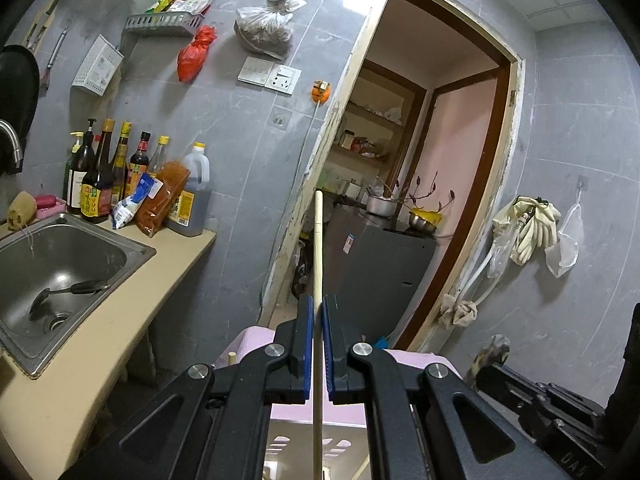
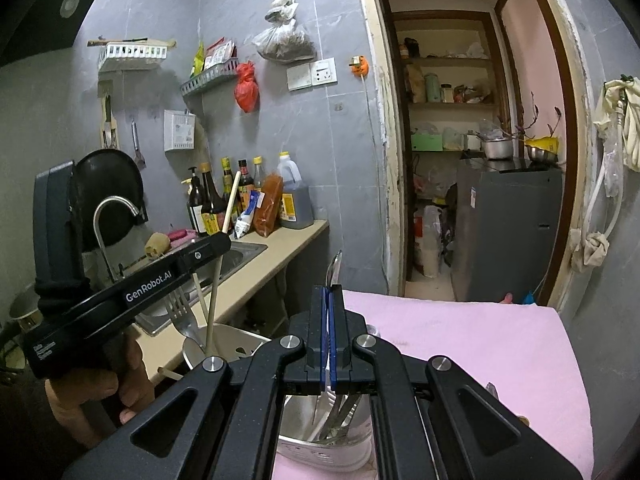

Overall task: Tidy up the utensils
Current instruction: 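Lower chopstick and spoon into the holder and open both grippers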

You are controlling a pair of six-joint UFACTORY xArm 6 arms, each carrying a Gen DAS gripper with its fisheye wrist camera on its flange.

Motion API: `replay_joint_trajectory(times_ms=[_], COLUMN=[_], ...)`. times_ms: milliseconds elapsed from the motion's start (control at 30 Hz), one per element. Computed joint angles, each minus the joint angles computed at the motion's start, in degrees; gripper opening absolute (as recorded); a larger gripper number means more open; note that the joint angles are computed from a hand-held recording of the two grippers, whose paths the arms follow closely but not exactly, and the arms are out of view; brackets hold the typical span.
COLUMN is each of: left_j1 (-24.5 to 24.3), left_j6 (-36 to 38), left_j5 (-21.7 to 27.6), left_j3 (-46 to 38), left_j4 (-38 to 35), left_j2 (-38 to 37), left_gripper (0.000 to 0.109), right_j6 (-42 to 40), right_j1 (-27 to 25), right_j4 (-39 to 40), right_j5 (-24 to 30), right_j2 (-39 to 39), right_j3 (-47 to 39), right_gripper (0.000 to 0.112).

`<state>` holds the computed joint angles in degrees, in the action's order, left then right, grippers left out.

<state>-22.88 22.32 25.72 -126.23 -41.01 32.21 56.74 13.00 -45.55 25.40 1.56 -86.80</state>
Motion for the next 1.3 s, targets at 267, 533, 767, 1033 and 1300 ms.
replay_joint_trajectory(times_ms=[267, 533, 767, 1033, 1300], left_j1=[0.0, -0.1, 0.2, 0.3, 0.1], left_j6=[1.1, 2.4, 4.6, 6.5, 6.2], left_j5=[-0.3, -1.0, -1.4, -1.3, -0.3], left_j3=[0.8, 1.0, 2.4, 3.6, 3.9], left_j4=[-0.5, -2.1, -5.4, -7.5, -7.0], left_j2=[-0.5, -0.4, -0.9, -1.9, -1.9], left_gripper=[0.005, 0.005, 0.005, 0.005, 0.005], right_j6=[-1.6, -0.7, -1.6, -2.6, -3.7], right_j1=[1.1, 1.5, 1.6, 1.6, 1.6], right_j4=[0.5, -0.7, 0.2, 1.0, 2.4], right_j5=[1.4, 2.6, 2.7, 2.5, 2.7], right_j2=[1.3, 1.2, 2.0, 2.0, 1.6], right_j3=[-1.4, -1.3, -1.8, -1.4, -0.4], right_gripper=[0.001, 0.001, 0.001, 0.001, 0.001])
